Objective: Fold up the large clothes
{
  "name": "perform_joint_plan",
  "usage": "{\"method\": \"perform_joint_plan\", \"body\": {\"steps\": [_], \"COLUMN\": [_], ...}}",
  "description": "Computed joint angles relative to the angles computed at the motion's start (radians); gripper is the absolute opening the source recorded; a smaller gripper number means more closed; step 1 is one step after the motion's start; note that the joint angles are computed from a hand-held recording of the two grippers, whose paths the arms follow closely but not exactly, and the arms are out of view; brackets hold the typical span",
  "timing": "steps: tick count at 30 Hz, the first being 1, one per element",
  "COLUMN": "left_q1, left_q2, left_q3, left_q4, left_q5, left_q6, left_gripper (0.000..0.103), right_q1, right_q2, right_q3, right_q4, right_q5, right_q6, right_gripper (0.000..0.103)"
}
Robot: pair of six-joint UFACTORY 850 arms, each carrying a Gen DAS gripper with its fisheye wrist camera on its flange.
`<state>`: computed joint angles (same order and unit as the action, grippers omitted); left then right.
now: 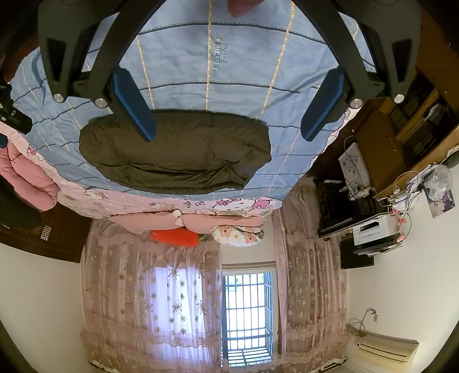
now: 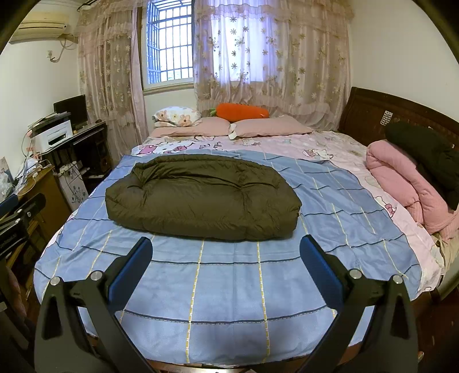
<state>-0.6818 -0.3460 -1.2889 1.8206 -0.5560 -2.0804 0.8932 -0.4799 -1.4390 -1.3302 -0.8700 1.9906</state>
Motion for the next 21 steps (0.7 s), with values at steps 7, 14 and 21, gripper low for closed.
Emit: {"method": "perform_joint_plan", "body": {"steps": [7, 14, 21], "left_q1": [-0.003, -0.002, -0.002], "left_q2": [-0.007, -0.006, -0.006], "left_q3": [-0.006, -0.005, -0.003], "left_q4": [-0.002, 0.001, 0.001], "left_q5": [-0.002, -0.001, 0.001], "left_q6": [0.005, 0.004, 0.0], "left_gripper": [0.101, 0.101, 0.101], "right_q1": [-0.001, 0.0, 0.0], "right_q2": [0.001, 0.001, 0.001], "right_q3": [0.002, 0.002, 0.001], "right_q4": [-0.001, 0.0, 0.001], "right_q5": [0.0, -0.001, -0.001], "right_q6": [0.0, -0.003, -0.003], "right_gripper": [0.102, 0.102, 0.102]}}
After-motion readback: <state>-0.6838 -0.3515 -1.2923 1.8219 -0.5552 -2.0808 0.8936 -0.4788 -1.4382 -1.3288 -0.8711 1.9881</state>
